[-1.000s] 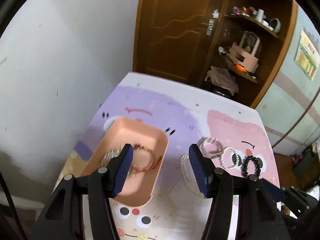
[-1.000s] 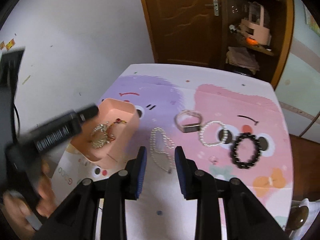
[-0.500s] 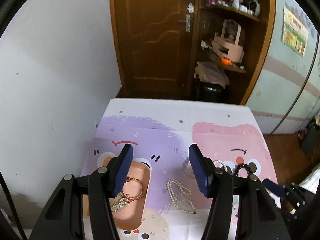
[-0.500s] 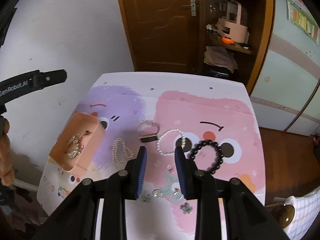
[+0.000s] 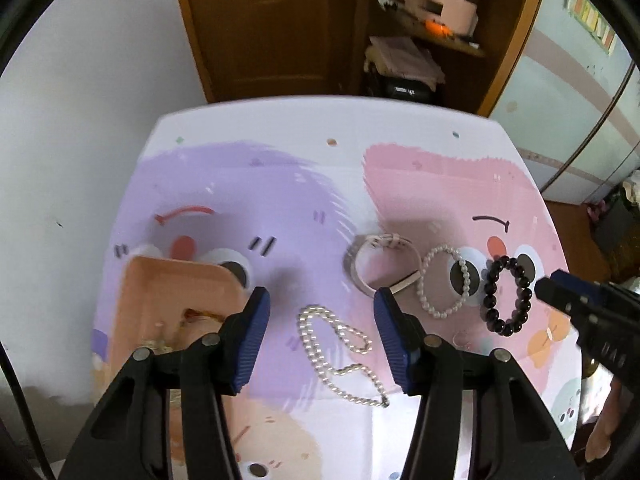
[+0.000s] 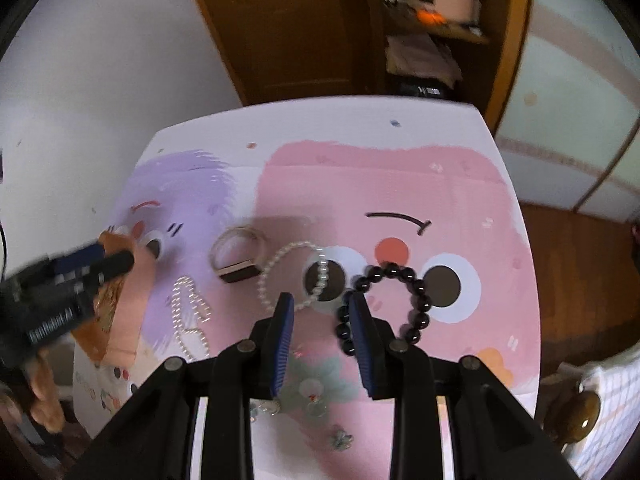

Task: Organize jewelry
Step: 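Grasp the white smartwatch with the left tool while the right tool grasps the black bead bracelet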

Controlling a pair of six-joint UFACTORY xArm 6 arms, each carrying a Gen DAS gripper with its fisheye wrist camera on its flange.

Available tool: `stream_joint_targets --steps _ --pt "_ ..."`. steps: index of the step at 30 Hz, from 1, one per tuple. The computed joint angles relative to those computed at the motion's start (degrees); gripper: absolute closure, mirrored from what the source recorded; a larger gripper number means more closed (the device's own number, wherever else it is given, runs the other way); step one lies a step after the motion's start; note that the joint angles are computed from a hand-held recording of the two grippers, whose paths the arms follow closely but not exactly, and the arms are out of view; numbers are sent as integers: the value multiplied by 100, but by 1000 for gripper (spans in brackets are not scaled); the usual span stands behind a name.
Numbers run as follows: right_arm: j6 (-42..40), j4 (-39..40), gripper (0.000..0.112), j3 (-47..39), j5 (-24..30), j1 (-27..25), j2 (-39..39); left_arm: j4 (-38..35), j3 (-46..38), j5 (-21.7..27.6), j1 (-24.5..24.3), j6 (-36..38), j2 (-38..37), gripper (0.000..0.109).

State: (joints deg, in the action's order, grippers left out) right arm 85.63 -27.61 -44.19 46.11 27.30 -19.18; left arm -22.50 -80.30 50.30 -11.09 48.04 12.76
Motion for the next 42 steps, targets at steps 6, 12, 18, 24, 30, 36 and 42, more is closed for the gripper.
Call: stream_joint_targets --steps 6,12,18,24,30,36,42 --pt "-262 383 83 453 -227 -486 -220 359 -331 40 -323 -516 540 58" --pt "-541 731 83 922 -437 -899 -442 767 -662 117 -565 -1064 1109 63" --pt "-974 1112 83 1185 -634 -1104 -379 1000 -857 96 -682 -1433 1431 64" --pt "-1082 1094 83 1205 -754 -1155 -195 1205 -1046 65 -767 -1649 1607 65" --pt "-1259 1158 83 1120 -818 -1174 1 1517 -1434 278 -853 -1820 1840 65" --pt "-1294 1100 84 994 -782 -1155 198 1665 -1847 562 -906 -1923 2081 65" --pt "-1265 901 92 828 -671 -1094 396 1688 -2058 755 -951 -1868 2189 95"
